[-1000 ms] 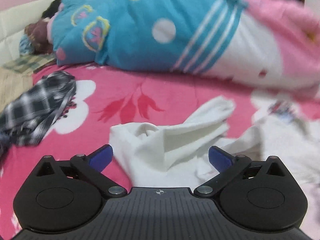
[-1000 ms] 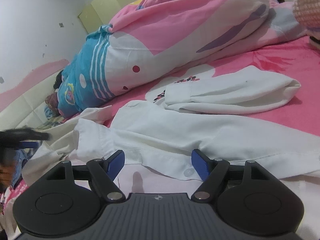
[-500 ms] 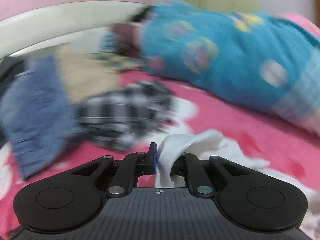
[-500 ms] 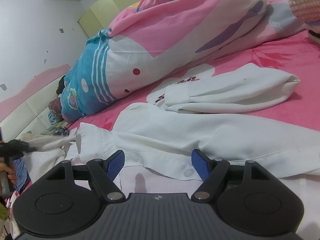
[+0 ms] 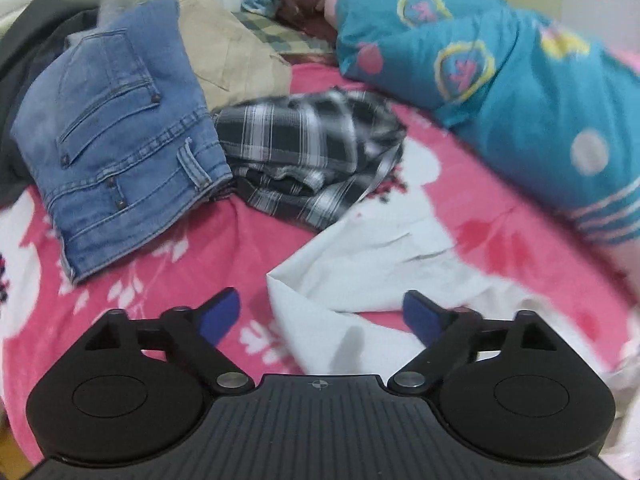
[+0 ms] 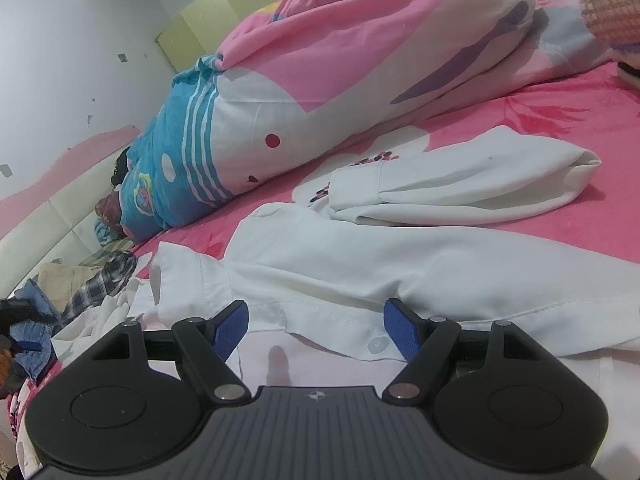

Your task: Fold clothes

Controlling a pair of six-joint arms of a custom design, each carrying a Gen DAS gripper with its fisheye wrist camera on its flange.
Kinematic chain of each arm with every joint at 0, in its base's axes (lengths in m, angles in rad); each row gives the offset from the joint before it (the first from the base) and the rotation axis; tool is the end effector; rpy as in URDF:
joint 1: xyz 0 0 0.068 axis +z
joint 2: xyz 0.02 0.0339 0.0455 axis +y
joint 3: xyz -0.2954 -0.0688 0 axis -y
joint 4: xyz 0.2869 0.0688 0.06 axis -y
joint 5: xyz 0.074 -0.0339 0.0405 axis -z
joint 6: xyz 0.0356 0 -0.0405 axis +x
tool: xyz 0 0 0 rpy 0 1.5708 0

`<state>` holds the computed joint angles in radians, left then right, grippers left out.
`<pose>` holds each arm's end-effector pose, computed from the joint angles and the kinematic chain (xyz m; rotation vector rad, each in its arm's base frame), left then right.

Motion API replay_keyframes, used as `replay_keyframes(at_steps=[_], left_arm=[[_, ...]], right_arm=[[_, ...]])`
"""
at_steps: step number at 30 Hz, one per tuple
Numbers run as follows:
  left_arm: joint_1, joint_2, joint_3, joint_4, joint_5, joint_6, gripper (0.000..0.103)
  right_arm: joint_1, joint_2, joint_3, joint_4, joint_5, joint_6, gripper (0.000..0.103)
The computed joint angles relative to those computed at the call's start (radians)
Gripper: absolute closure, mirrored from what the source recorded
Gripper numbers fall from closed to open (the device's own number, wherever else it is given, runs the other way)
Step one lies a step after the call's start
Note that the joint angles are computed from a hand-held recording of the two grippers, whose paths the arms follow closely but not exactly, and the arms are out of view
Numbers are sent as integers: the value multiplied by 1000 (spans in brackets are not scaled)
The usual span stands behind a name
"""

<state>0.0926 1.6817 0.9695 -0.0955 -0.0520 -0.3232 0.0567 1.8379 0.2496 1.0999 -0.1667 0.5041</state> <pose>0.3830 0.0374 0.1858 -0.5150 2.3212 -0.0483 0.2486 0.0200 0.0593 0.3613 2.0609 0.5154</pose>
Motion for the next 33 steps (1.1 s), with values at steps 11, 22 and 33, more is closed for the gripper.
replay_keyframes(at_steps=[11,22,33], left_arm=[[-230,-240,-278,216,188,265,1],[-512,85,-231,431,-27,493,33],[-431,145,-239,542,-109,438,89]], right_arm=[[133,-219,117,-487,161,-144,12],[369,-71,531,-727,270,-536,6],[234,198,826,-827,212,-410,93]])
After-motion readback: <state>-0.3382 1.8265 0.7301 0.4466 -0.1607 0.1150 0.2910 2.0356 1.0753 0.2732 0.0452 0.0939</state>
